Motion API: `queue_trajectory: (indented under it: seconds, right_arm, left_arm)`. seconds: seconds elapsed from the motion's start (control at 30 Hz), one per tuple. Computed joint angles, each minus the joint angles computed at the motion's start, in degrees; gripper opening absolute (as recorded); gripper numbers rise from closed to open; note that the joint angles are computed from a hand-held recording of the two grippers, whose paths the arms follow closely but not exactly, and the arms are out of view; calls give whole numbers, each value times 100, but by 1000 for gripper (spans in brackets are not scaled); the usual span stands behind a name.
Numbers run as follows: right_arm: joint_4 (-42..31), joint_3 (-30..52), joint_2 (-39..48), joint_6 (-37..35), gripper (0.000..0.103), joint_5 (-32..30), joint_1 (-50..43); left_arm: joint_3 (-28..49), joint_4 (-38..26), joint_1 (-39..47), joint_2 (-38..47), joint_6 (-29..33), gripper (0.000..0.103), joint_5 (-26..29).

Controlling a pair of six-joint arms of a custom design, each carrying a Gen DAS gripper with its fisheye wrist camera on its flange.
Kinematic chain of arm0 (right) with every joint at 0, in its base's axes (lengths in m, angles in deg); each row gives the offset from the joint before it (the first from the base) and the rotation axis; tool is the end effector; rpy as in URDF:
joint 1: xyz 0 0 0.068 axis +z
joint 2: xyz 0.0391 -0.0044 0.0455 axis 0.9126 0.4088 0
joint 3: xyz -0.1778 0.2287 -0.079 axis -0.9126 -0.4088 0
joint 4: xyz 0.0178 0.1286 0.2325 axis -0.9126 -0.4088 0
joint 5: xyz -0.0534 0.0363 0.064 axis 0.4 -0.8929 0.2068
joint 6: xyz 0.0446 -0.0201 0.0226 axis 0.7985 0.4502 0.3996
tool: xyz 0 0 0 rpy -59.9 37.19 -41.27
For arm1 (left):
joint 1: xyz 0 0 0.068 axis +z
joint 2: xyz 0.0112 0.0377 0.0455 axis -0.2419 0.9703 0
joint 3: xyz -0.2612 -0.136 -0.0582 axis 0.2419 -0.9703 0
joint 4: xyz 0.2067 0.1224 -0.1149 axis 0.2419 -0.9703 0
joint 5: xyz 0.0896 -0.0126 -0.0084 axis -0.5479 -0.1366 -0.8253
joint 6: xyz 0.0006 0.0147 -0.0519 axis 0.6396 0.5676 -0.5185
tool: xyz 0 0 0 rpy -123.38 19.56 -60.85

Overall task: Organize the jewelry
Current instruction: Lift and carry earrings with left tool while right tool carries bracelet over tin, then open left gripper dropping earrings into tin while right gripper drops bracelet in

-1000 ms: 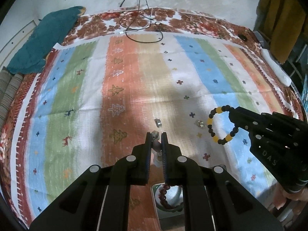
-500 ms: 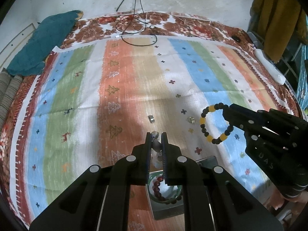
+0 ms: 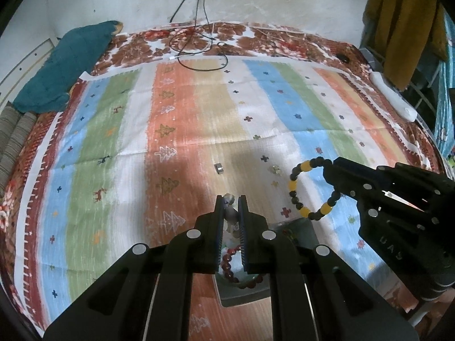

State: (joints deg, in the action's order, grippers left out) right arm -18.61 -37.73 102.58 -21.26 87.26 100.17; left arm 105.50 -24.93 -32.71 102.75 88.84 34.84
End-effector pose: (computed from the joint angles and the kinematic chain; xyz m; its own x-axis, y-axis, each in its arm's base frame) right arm 0.2517 0.1560 0.2070 -0.7775 0.0842 -0.6233 0.0750 0.9963 0.0409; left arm 0.3025 -0.1100 0.2110 -0.7358 0.3704 -0.5669 0.5082 0.8553 -0.1008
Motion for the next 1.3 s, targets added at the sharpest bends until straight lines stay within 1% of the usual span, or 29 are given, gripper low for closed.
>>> queue_trajectory:
  seconds: [0.27,0.63,0.87,1.13,1.3]
  right_arm:
    - [-89,-139,-255,245,12,262,369]
    - [-178,-290,-383,435,12,318,627]
    - [-289,-395,-509,674,12,460,943]
    - [-329,-423,-506,741,12,459,1032]
    - [-321,-435,-489,745,12,355,983]
  left_arm:
    - [-184,38,14,-173,14,9,38]
    - [-578,76,-30,-624,27,9,87]
    - [-663,105,1,-680,35,9,146]
    - [-765,100,22,-781,76,9,196]
    - [-788,55,-48,-802,20,10,142]
